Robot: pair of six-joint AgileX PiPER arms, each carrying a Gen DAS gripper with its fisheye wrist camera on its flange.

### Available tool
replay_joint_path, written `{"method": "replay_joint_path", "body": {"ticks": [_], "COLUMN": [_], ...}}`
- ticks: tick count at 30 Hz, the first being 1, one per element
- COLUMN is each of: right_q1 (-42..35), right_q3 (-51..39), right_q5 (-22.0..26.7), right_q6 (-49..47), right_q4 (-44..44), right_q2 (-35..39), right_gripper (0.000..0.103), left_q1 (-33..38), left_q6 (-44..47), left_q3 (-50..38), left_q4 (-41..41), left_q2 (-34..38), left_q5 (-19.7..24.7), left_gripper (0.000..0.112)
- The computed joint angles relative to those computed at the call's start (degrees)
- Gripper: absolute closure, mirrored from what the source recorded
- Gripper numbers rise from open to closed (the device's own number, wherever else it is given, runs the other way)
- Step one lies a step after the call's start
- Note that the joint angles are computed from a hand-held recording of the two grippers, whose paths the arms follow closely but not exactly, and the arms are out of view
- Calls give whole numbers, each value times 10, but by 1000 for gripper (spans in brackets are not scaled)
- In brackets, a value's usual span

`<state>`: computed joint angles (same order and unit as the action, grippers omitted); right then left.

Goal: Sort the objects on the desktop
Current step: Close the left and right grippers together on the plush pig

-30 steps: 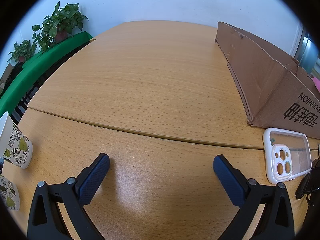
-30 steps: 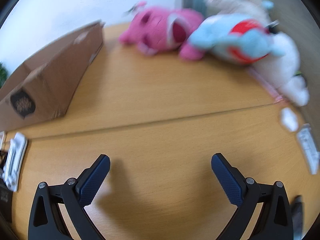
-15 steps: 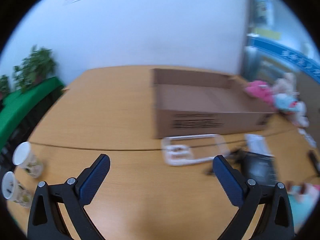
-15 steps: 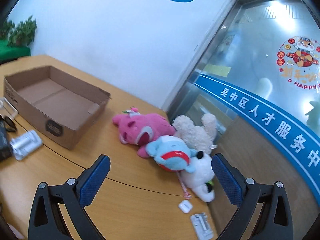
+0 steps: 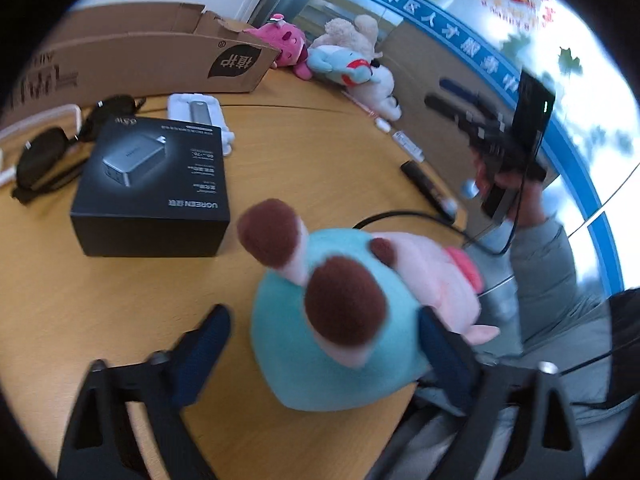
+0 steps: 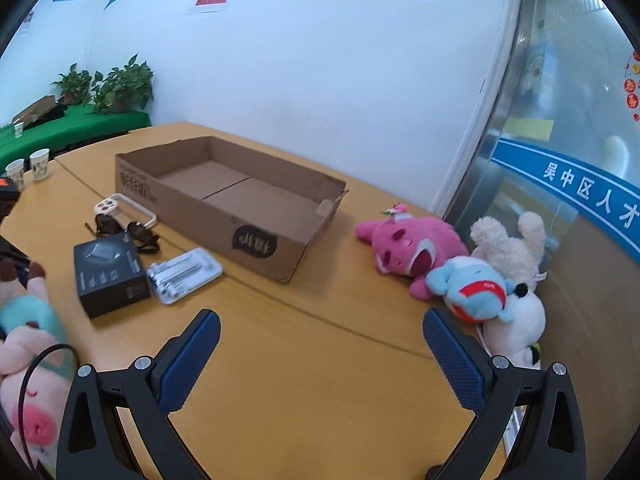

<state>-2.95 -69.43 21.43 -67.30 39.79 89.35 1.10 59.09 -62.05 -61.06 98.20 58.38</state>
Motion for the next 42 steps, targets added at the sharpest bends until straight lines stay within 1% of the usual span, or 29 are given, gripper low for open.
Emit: {"method": "replay_joint_path", "body": {"ticks": [2,4,6,9,10,12,13,15,16,17,20,21,23,24,25,26,27,29,30,32,33,35,36,37,38,39,40,41,42], "right_q1": [-9,-17,-32,-56,-64,-78,-88,-113,-122,-137,-170,-170,-162,-153,-137,-114,-93,-44,-23,6,27,49,53,54,58,65,73,82,97], "right_q3": [14,27,32,16,12,-1,-11,-27,-34,-46,-101,-113,-118,-115,-103,-83,-60,-3,24,57,75,92,101,110,123,130,133,133,130], "right_q5": [6,2,2,8,3,0,5,19,28,52,207,263,346,398,446,470,479,473,465,460,442,422,419,419,410,396,387,379,367], "right_q6": [-13,-9,-10,4,11,42,56,39,28,8,-45,-55,-64,-61,-51,-38,-32,-23,-19,-13,-1,14,14,14,11,8,3,8,20], "right_q4": [1,-11,-11,-28,-44,-93,-116,-113,-106,-92,-64,-69,-74,-68,-61,-60,-57,-35,-11,33,42,44,56,73,89,100,112,117,112], "right_q2": [-8,-15,-17,-13,-14,-15,-17,-26,-30,-35,-38,-38,-39,-35,-30,-27,-27,-29,-27,-11,-2,13,21,23,21,17,14,12,11], "right_gripper": [0,0,0,0,0,0,0,0,0,0,0,0,0,0,0,0,0,1,1,1,1,1,2,2,4,7,24,28,28], "left_q1": [4,3,0,21,45,68,75,92,98,99,88,85,78,77,77,77,76,78,80,81,81,82,80,75,67,64,64,62,69], "left_q6": [-9,-22,-40,-56,-46,-58,-63,-70,-63,-54,-32,-30,-36,-37,-41,-45,-47,-53,-51,-43,-40,-36,-30,-24,-15,3,5,-1,-10], "left_q3": [-10,-21,-21,-16,0,7,10,22,27,31,35,33,21,17,13,8,5,-3,-7,-8,-9,-13,-15,-15,-11,-7,-8,-6,-9], "left_q4": [-6,10,26,38,35,37,41,48,40,33,17,18,23,21,18,18,19,20,16,14,11,1,-9,-12,-12,-17,-14,-2,12], "left_q2": [6,5,-8,-26,-39,-54,-59,-66,-64,-63,-67,-67,-60,-55,-49,-44,-40,-30,-22,-14,-8,7,19,24,21,17,14,5,-1], "left_q5": [0,6,-1,-9,-2,-10,-18,-27,-18,-13,-5,-5,-4,-1,2,3,3,13,25,38,43,59,70,70,56,53,52,36,34], "left_gripper": [50,54,57,68,76,92,106,106,106,106,106,106,104,103,98,90,85,60,57,56,56,49,49,49,49,49,52,54,54]}}
